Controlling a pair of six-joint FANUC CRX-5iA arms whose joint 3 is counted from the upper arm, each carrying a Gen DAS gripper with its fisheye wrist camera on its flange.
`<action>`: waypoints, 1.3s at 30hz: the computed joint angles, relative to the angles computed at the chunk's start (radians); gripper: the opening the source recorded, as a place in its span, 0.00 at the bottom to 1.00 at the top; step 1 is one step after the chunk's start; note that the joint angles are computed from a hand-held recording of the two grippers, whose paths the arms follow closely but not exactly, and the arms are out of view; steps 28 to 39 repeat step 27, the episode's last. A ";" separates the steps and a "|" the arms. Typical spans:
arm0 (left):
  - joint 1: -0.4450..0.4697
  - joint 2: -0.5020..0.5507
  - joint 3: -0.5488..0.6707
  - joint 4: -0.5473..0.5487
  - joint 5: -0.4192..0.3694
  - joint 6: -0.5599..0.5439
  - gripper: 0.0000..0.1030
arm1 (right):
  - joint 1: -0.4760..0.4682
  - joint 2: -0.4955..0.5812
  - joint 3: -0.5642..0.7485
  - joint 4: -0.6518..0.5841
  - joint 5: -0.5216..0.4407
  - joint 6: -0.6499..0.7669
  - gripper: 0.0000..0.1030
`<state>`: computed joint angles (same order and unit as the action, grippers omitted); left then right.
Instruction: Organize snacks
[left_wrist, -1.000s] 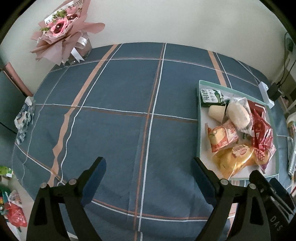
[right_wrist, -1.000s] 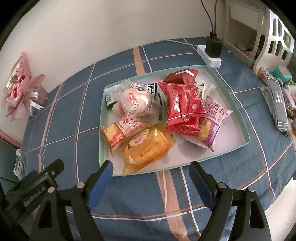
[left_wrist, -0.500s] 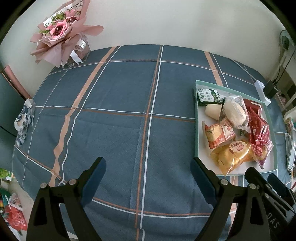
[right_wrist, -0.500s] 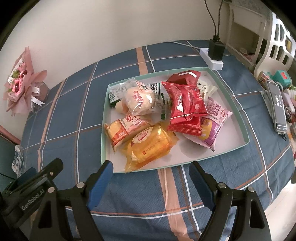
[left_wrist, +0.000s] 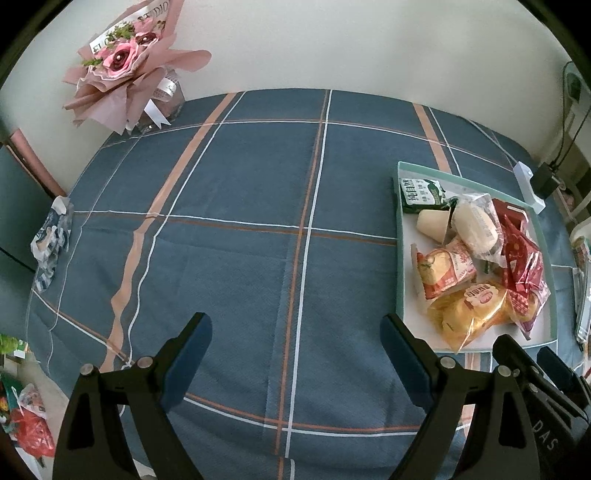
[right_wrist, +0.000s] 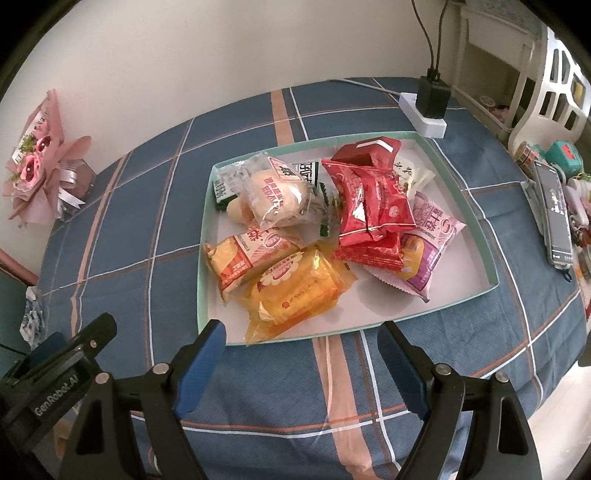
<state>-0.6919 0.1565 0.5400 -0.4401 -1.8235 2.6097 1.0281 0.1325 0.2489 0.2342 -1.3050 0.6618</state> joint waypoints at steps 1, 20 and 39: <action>0.000 -0.001 0.000 -0.001 0.001 0.000 0.90 | -0.001 0.000 0.000 0.000 0.000 0.001 0.84; -0.001 -0.004 -0.003 -0.005 0.009 0.014 0.90 | -0.006 0.002 0.002 -0.002 -0.003 0.000 0.84; 0.003 -0.006 -0.005 0.002 0.015 0.016 0.90 | -0.006 0.001 -0.002 -0.003 -0.003 -0.003 0.84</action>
